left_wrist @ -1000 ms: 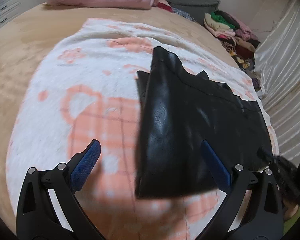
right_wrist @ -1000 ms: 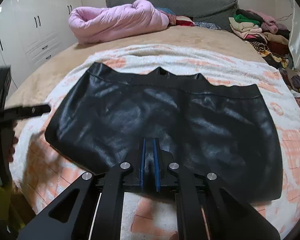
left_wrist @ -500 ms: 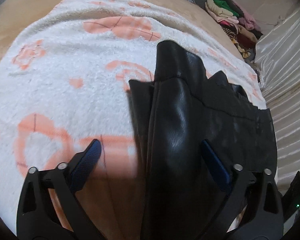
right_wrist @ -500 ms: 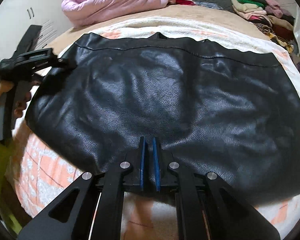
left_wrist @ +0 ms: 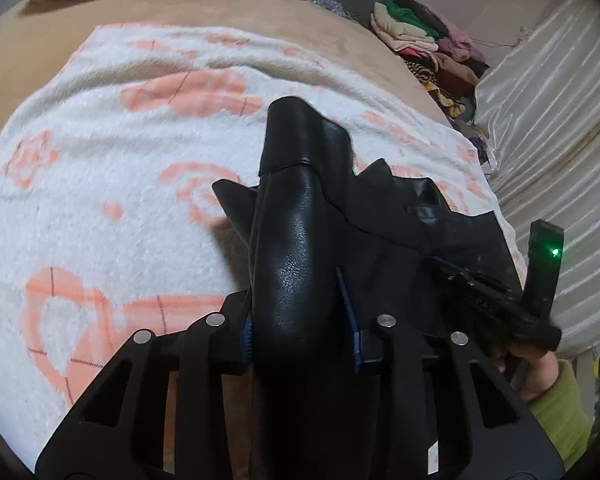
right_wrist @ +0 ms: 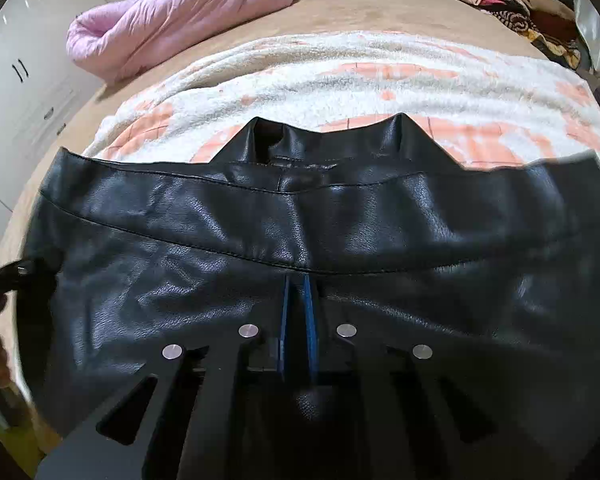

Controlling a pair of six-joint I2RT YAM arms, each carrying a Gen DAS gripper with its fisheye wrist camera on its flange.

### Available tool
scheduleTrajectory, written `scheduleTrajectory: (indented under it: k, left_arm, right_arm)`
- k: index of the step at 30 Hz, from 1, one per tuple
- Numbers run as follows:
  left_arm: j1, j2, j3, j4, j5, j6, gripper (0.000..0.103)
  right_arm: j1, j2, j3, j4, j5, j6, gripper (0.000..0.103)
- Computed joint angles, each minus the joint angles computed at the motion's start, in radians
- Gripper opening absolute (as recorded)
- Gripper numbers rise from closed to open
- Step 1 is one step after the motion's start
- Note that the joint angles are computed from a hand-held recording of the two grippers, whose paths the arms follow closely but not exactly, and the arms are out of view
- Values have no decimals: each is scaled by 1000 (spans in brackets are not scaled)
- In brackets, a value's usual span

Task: Fold large clothes
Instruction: 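Grasp the jacket edge with both grippers and lift it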

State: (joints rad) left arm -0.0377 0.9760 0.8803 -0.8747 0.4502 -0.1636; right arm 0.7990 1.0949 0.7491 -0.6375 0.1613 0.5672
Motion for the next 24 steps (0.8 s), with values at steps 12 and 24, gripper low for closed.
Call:
scheduleTrajectory:
  k: [12,24]
  left_arm:
    - [-60,5,31,0,-70,-26,22]
    - [-151,33,113,-56,-165,-35,21]
  right_arm:
    - [539,-310,-19,-342,227,398,35]
    - [1134,238,298,-411,702,506,99]
